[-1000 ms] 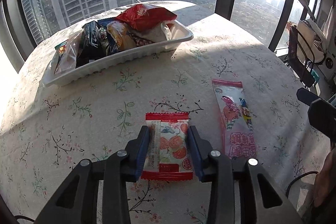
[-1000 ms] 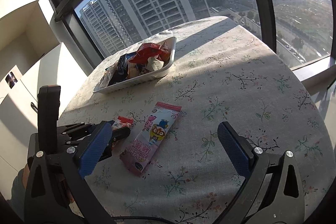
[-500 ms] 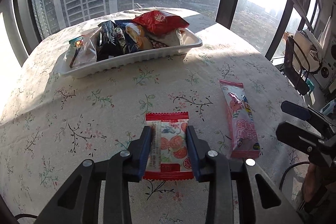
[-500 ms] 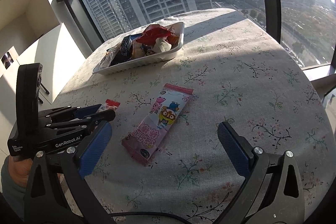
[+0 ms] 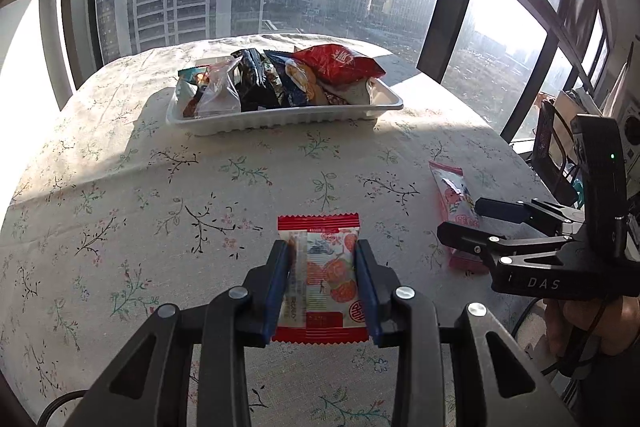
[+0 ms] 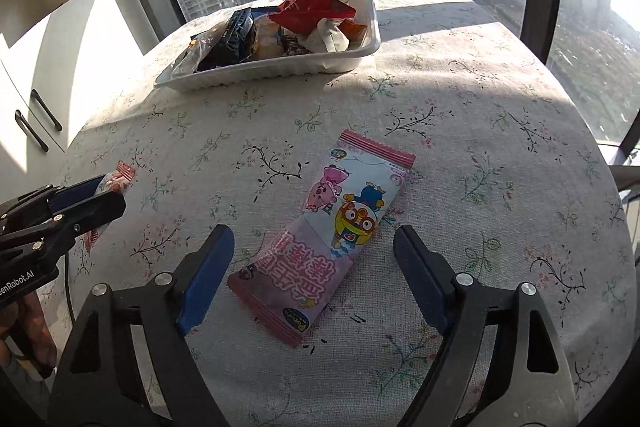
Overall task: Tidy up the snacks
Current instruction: 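Grasp the pink Pororo packet with the right gripper while the left gripper holds the red-white packet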
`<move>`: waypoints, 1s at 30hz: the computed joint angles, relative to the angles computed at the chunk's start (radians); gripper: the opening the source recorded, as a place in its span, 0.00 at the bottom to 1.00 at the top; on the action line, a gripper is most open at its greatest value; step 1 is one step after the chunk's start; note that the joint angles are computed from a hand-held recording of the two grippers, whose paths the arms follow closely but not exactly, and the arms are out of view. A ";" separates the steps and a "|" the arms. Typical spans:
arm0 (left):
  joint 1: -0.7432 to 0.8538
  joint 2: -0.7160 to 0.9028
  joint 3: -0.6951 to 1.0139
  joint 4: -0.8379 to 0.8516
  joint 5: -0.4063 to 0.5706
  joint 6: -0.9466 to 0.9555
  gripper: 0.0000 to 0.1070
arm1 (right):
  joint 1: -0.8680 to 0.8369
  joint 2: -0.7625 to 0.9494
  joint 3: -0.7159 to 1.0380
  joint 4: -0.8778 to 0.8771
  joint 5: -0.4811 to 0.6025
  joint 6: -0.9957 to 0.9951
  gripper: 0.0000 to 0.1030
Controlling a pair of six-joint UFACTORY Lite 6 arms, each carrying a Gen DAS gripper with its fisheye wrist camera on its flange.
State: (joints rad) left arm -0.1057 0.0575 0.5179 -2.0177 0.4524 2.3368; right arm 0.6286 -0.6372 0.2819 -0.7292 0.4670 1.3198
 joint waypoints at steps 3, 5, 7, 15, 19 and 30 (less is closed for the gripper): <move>0.022 0.007 -0.001 0.022 0.020 -0.006 0.33 | 0.041 0.104 0.056 -0.067 0.014 0.060 0.67; 0.040 0.007 -0.002 0.042 0.033 -0.014 0.33 | 0.078 0.170 0.091 -0.118 0.039 0.111 0.60; 0.057 0.005 -0.004 0.058 0.046 -0.018 0.33 | 0.110 0.218 0.120 -0.150 0.060 0.143 0.55; 0.103 0.013 -0.009 0.092 0.077 -0.020 0.33 | 0.132 0.280 0.167 -0.157 0.078 0.108 0.37; 0.112 0.012 -0.015 0.099 0.085 -0.021 0.33 | 0.133 0.250 0.150 -0.138 0.076 0.094 0.30; 0.127 0.014 -0.014 0.123 0.103 -0.042 0.33 | 0.136 0.122 0.083 -0.110 0.038 0.099 0.22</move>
State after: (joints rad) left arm 0.0213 0.0713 0.5036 -1.8946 0.5551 2.2952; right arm 0.7645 -0.5155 0.3652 -0.8388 0.5053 1.4192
